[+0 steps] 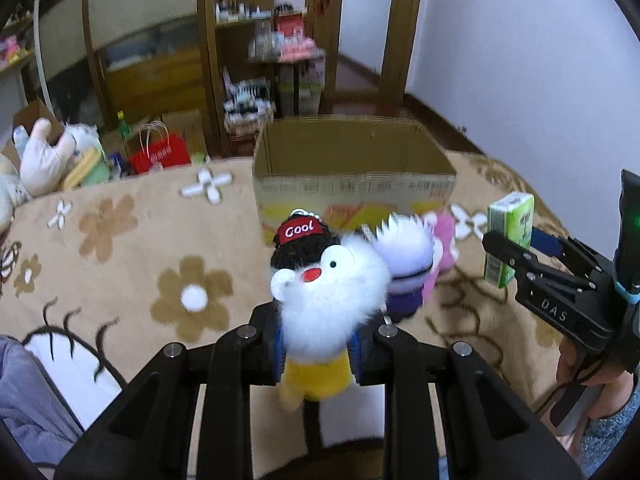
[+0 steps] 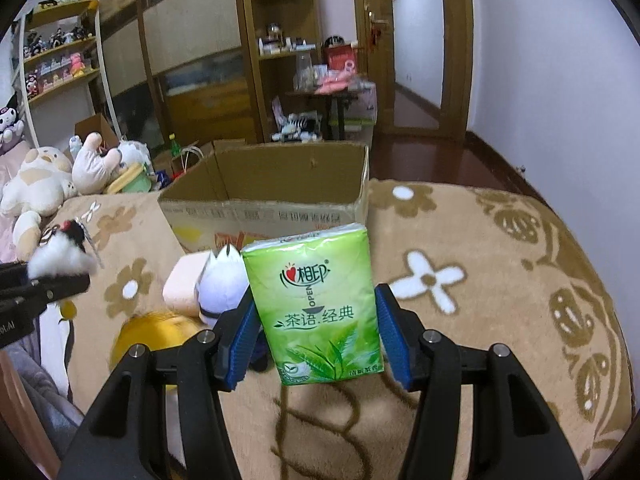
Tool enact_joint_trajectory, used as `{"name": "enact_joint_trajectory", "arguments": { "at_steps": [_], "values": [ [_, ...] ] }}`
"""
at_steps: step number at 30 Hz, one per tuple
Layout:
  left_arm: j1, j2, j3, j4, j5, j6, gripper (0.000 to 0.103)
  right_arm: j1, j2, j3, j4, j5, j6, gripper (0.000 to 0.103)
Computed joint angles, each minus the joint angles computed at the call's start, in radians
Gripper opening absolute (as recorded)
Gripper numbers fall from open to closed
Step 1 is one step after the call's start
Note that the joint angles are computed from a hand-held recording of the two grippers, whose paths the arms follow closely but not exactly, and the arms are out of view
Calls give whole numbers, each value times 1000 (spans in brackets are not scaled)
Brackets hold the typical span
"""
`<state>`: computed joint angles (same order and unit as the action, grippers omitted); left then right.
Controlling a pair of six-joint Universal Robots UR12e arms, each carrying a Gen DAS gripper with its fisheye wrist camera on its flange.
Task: Organize soft objects
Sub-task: 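Lift the tissue pack and penguin keychain and carry both over the cardboard box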
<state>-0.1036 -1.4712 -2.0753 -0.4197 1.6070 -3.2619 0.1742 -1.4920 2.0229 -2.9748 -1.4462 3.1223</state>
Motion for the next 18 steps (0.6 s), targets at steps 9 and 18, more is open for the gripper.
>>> {"name": "enact_joint_trajectory", "arguments": {
  "at_steps": [9,18],
  "values": [
    [-20,-33,13,115,78,59,23,-5,0,-4,-59,7,29,59],
    [-26,-72,42,214,94,105,23,-11,19,-33,-131,19,68,59]
  ]
}}
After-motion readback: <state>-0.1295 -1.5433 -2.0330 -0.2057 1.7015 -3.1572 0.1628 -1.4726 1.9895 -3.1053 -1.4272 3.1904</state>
